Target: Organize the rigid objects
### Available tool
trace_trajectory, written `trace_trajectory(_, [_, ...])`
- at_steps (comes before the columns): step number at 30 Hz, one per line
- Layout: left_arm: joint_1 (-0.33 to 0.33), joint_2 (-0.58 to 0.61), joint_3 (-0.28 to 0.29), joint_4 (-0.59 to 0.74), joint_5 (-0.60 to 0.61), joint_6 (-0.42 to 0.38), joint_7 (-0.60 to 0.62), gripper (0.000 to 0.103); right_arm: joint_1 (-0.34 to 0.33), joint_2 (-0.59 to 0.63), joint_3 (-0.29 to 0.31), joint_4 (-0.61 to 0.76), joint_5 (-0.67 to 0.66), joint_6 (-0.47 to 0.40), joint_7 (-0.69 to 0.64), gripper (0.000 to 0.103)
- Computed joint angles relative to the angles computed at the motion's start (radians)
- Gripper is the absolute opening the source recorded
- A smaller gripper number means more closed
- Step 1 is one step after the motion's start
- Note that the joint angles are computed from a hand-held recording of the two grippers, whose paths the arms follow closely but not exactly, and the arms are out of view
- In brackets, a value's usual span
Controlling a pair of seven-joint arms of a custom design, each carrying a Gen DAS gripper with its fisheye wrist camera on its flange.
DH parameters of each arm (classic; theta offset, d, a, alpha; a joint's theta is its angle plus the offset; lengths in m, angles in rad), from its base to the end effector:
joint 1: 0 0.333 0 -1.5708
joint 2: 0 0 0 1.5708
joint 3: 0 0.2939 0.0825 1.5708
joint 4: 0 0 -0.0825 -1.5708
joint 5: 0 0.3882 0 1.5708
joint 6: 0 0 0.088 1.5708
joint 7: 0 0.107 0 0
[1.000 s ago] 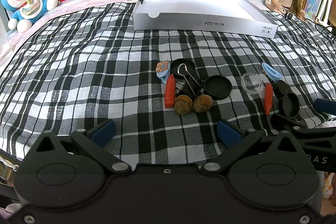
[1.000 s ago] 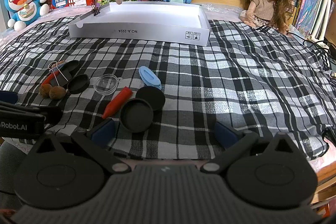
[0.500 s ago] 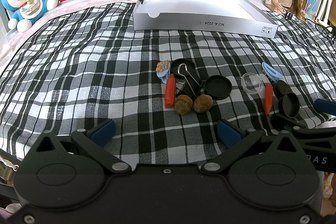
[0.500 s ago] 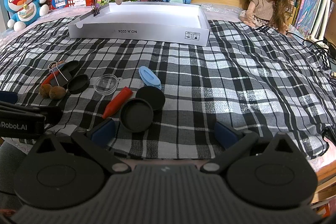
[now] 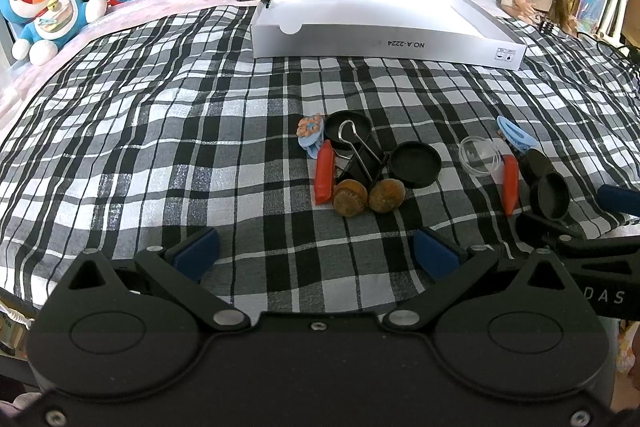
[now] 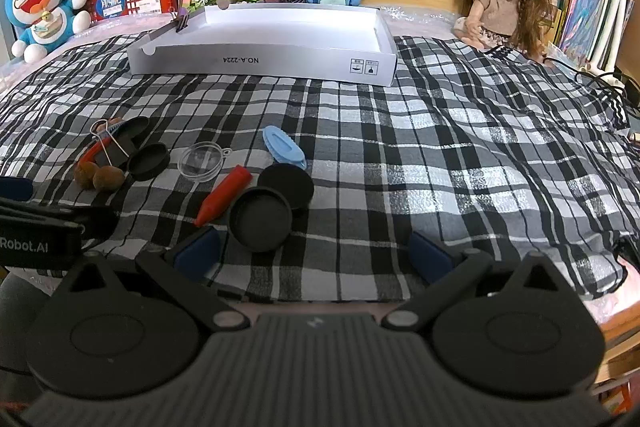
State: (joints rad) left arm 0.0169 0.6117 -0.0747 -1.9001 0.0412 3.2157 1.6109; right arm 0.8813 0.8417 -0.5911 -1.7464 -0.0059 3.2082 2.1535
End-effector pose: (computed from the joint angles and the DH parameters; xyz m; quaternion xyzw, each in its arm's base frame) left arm 0.6670 -0.0376 0.2376 -0.6257 0.6992 -0.2551 0.2336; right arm 0.6468 0.2639 0.2195 -0.6644 0.6346 -0.2819 0.2765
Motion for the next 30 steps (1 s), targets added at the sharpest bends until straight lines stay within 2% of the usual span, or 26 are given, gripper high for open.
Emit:
trace_trajectory(7, [0.034, 0.002, -0.033, -0.016, 0.01, 0.038, 0.02, 0.103, 0.0, 0.001, 0.0, -0.005, 0.003, 0.019, -0.003, 0.103])
trace_trajectory(11, [0.074, 0.002, -0.071, -0.021, 0.016, 0.042, 0.034, 0.103, 0.011, 0.011, -0.008, -0.021, 0.038, 0.069, -0.032, 0.103])
trace_trajectory(15, [0.13, 0.003, -0.126, -0.016, 0.024, 0.024, 0.058, 0.101, -0.009, 0.002, 0.022, -0.034, 0.077, 0.113, -0.085, 0.102])
trace_trajectory(19, [0.192, 0.002, -0.187, -0.019, 0.024, 0.026, 0.086, 0.09, -0.014, -0.006, 0.042, -0.048, 0.11, 0.154, -0.146, 0.097])
trace_trajectory(24, [0.266, 0.007, -0.262, -0.021, 0.027, 0.031, 0.12, 0.076, -0.059, -0.025, 0.102, -0.055, 0.13, 0.197, -0.225, 0.089])
trace_trajectory(30, [0.396, 0.021, -0.404, -0.054, 0.073, 0.083, 0.156, 0.058, -0.09, -0.036, 0.149, -0.054, 0.178, 0.231, -0.3, 0.073])
